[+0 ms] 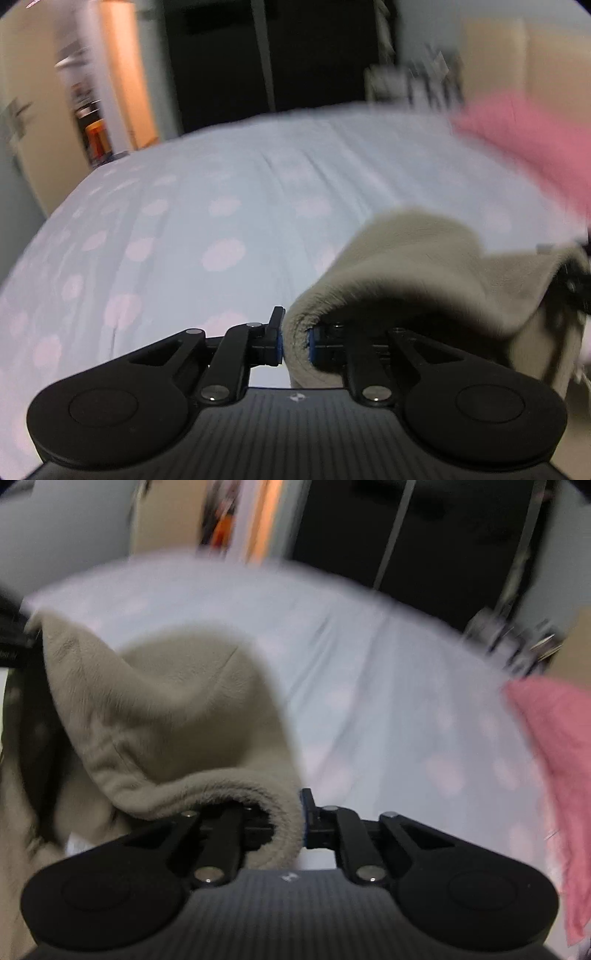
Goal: Fold clothes
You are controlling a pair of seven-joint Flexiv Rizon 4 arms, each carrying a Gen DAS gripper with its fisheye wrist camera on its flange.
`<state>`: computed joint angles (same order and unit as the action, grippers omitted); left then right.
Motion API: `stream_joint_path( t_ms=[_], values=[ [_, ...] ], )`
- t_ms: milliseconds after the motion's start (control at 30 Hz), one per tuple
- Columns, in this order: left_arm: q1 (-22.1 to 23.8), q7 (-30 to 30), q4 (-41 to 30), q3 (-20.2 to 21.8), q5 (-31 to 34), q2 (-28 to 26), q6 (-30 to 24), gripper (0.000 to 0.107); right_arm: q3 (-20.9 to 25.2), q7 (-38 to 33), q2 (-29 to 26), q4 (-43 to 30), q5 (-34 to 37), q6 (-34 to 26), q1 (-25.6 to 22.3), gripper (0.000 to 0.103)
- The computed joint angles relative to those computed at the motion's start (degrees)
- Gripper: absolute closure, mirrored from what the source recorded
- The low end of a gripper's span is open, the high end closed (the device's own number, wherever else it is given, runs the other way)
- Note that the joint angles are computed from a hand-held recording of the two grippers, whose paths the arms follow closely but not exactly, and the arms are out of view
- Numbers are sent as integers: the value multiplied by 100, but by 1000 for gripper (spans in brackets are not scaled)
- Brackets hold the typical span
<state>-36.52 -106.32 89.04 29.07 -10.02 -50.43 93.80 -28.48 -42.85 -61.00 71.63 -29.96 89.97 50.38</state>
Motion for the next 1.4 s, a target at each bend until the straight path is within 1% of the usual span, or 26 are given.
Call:
stream_joint_path(
  t_ms=[33,67,100,167,300,400,467,533,600,667,700,767,833,900,933,967,1033,1133,1167,1200,1233,1267,1300,1333,1367,1400],
  values=[
    [-12,-63,73,27,-20,6,68,97,-382,178,-45,113,315,388,187,91],
    [-97,-10,41,153,-24,-30,-172,97,-577,354,-63,193,365,610,267,91],
    [-179,22,-29,290,33,-74,-488,97,-586,273,-60,227,401,672,283,91],
    [-132,118,-141,264,231,-126,-1001,97,-98,-183,41,205,229,328,77,91],
    [269,349,-64,-288,565,-87,-1217,95,1093,-832,62,-55,-77,-823,-513,92],
    [542,394,-21,-648,753,-108,-1276,95,1443,-874,-10,-113,-161,-1039,-745,92],
    [745,299,54,-892,804,-115,-1219,91,1723,-976,-80,-208,-167,-1199,-909,92],
    [888,221,183,-1043,940,-101,-947,89,2006,-1114,-172,-325,-131,-1387,-1051,92],
    [998,203,323,-1157,1007,-100,-641,87,2076,-1108,-255,-376,-90,-1329,-1102,92],
    [1074,286,489,-1249,1008,11,-509,79,2134,-1085,-305,-407,-19,-1246,-1151,91],
    [1202,391,591,-1392,1013,80,-382,79,2189,-1072,-280,-394,40,-1235,-1183,90],
    [1441,664,860,-1672,1025,268,-112,77,2256,-1054,-194,-305,133,-1147,-1230,80],
    [1594,953,1199,-1870,1068,528,123,75,2183,-1063,-5,-22,143,-844,-1210,68],
    [1759,1230,1405,-2099,1073,723,252,64,2100,-1102,264,443,154,-441,-1169,54],
    [1867,1371,1519,-2234,1074,821,290,57,2059,-1139,406,696,168,-229,-1143,50],
    [1968,1484,1661,-2354,1062,931,345,58,2023,-1189,545,938,191,-25,-1117,44],
    [2258,1688,1919,-2694,1016,1125,460,58,2052,-1353,775,1299,258,263,-1118,44],
    [2971,1883,2223,-3520,926,1301,845,58,2195,-1624,1005,1627,418,613,-1158,44],
    [3088,1900,2266,-3669,862,1327,962,58,2262,-1713,1058,1676,467,645,-1174,43],
    [3073,1868,2238,-3689,702,1332,963,58,2309,-1810,1086,1701,505,701,-1186,39],
    [3046,1797,2188,-3690,563,1331,925,58,2220,-1864,1110,1715,550,682,-1094,36],
    [3179,1770,2147,-3877,427,1288,911,58,2018,-1873,1116,1678,576,466,-914,33],
    [3375,1720,2101,-4124,349,1230,890,58,2003,-1831,1107,1567,462,80,-882,33],
    [3504,1682,2012,-4291,281,1157,878,58,2175,-2028,1078,1386,658,-317,-934,33],
    [3610,1642,1910,-4433,220,1078,866,58,2471,-1913,1045,1271,590,-446,-1146,34],
    [3709,1599,1804,-4568,163,997,852,58,2676,-1833,1014,1222,725,-298,-1287,34]
  ],
)
